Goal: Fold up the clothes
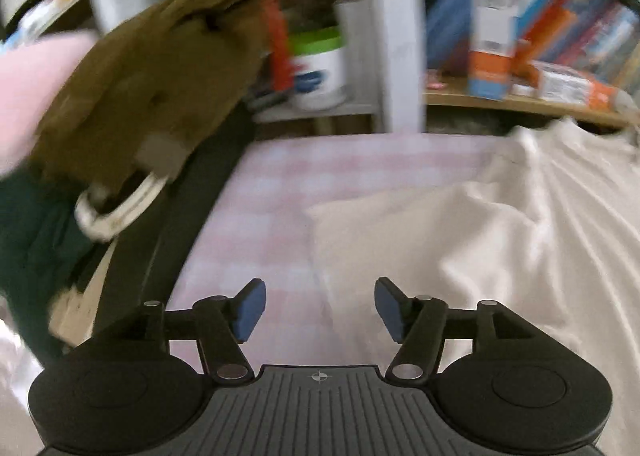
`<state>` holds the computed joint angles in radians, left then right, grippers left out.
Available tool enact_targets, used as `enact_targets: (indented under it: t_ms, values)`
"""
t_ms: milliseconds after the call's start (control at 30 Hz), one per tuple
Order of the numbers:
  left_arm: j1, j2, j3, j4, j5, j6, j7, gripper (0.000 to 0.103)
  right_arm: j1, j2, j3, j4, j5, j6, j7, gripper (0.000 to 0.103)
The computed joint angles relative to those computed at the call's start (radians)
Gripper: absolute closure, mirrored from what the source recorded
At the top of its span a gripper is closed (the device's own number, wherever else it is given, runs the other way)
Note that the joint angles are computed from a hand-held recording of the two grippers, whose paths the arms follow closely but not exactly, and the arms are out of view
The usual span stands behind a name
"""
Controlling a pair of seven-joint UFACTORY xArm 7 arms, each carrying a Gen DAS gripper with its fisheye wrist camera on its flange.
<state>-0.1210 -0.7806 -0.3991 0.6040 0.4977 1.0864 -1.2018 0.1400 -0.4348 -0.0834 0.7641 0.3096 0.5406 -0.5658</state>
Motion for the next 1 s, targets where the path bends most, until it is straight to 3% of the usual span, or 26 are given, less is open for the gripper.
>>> enact_targets:
  t_ms: [200,300,333,367,433,467,567,633,700,833,900,1000]
  values:
    - [0.104,0.043,0.070,-0.034,0.037,-0.186,-0.079,0.042,-0.079,-0.230,0.052,-0.174,-0.115,0.066,0.154,0.056]
    - [0.126,0.162,0.089,0.034,0.034,-0.173,-0.026,0.045,-0.089,-0.296,0.056,-0.211,-0.157,0.107,0.190,0.056]
    - [0.122,0.179,0.098,0.040,0.034,-0.181,-0.015,0.048,-0.089,-0.309,0.056,-0.217,-0.169,0.114,0.199,0.056]
    - [0.115,0.173,0.108,0.026,0.037,-0.212,-0.017,0.070,-0.089,-0.322,0.058,-0.223,-0.179,0.120,0.207,0.056]
    - [0.093,0.176,0.143,0.027,0.013,-0.242,0.036,0.095,-0.083,-0.338,0.055,-0.232,-0.188,0.136,0.222,0.056]
    - [0.096,0.165,0.139,0.029,0.020,-0.250,0.043,0.096,-0.080,-0.346,0.054,-0.236,-0.190,0.145,0.229,0.056]
    - [0.151,0.076,0.046,0.028,0.128,-0.265,-0.042,0.096,-0.071,-0.364,0.054,-0.250,-0.201,0.161,0.239,0.056]
    - [0.202,-0.021,-0.056,0.019,0.226,-0.250,-0.144,0.095,-0.068,-0.368,0.052,-0.256,-0.204,0.165,0.248,0.056]
    - [0.200,-0.036,-0.088,0.012,0.221,-0.176,-0.139,0.085,-0.067,-0.370,0.051,-0.261,-0.205,0.167,0.257,0.056]
    - [0.152,0.090,0.044,0.011,0.031,-0.018,-0.052,0.067,-0.057,-0.355,0.044,-0.250,-0.205,0.167,0.256,0.055]
    - [0.155,0.008,0.054,-0.043,0.049,-0.043,-0.158,0.030,-0.054,-0.348,0.044,-0.242,-0.212,0.171,0.249,0.055]
    - [0.116,-0.155,0.093,-0.139,0.022,-0.137,-0.212,0.029,-0.053,-0.349,0.039,-0.238,-0.213,0.178,0.239,0.054]
